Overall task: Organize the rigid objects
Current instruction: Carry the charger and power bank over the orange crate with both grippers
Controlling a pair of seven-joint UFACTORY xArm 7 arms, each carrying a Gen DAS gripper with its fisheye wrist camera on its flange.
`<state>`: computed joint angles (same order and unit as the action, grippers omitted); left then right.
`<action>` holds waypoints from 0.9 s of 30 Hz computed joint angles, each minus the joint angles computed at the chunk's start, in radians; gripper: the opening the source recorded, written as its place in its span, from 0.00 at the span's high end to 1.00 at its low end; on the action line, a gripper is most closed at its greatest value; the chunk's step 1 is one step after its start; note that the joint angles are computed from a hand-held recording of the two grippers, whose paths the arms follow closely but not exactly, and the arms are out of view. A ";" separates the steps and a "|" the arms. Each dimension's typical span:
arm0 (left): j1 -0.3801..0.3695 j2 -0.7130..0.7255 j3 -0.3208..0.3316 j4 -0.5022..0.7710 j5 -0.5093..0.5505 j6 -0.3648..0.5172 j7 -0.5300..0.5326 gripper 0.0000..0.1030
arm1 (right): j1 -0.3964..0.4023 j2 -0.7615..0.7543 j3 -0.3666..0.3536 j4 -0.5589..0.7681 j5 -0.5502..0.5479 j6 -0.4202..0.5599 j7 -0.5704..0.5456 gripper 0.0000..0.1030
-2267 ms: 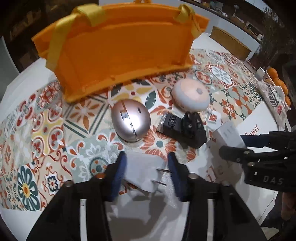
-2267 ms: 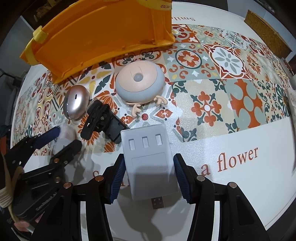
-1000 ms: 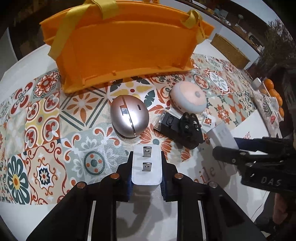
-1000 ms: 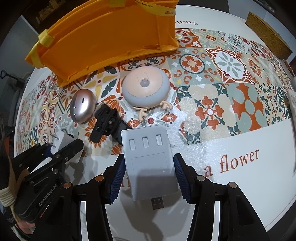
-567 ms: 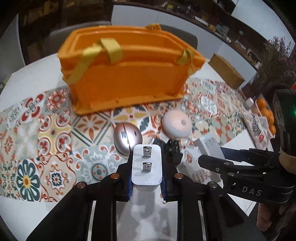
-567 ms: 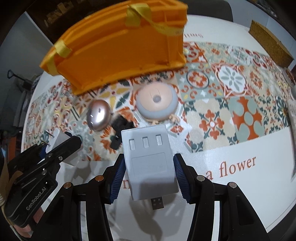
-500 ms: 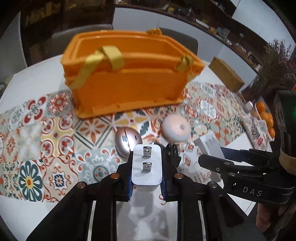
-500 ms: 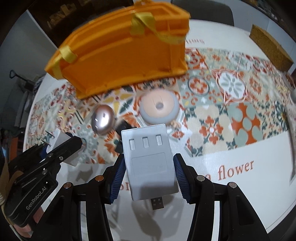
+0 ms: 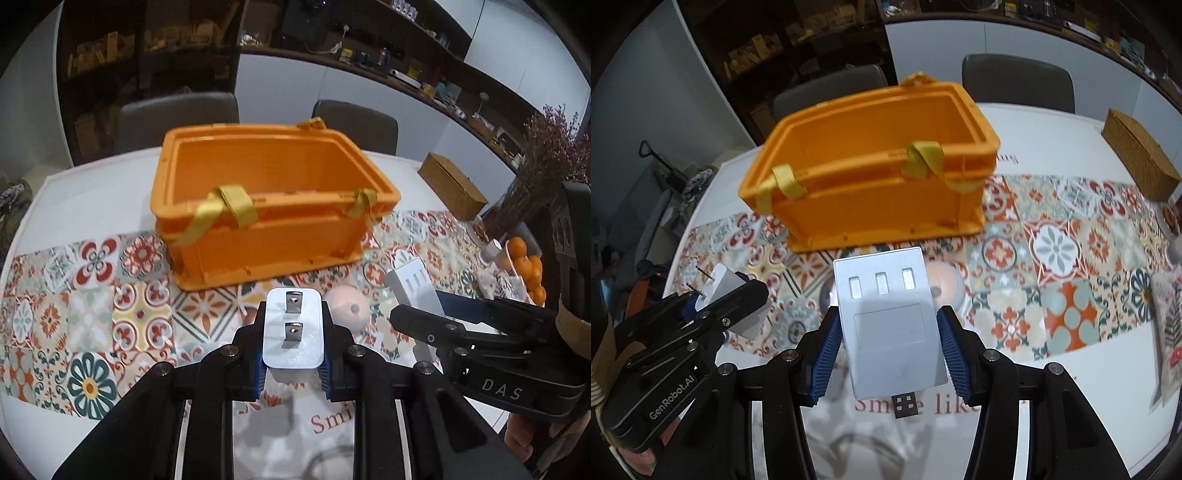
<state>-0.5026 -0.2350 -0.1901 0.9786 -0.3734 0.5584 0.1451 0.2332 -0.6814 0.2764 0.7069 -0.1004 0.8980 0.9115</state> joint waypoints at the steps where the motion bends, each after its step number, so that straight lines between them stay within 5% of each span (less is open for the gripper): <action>1: 0.002 0.002 -0.001 0.007 0.004 -0.002 -0.006 0.77 | -0.003 0.003 -0.002 0.007 -0.005 -0.004 -0.004 0.49; 27: 0.051 0.190 -0.022 0.324 0.126 -0.010 -0.066 0.77 | -0.103 0.172 -0.031 0.220 -0.117 -0.096 -0.086 0.49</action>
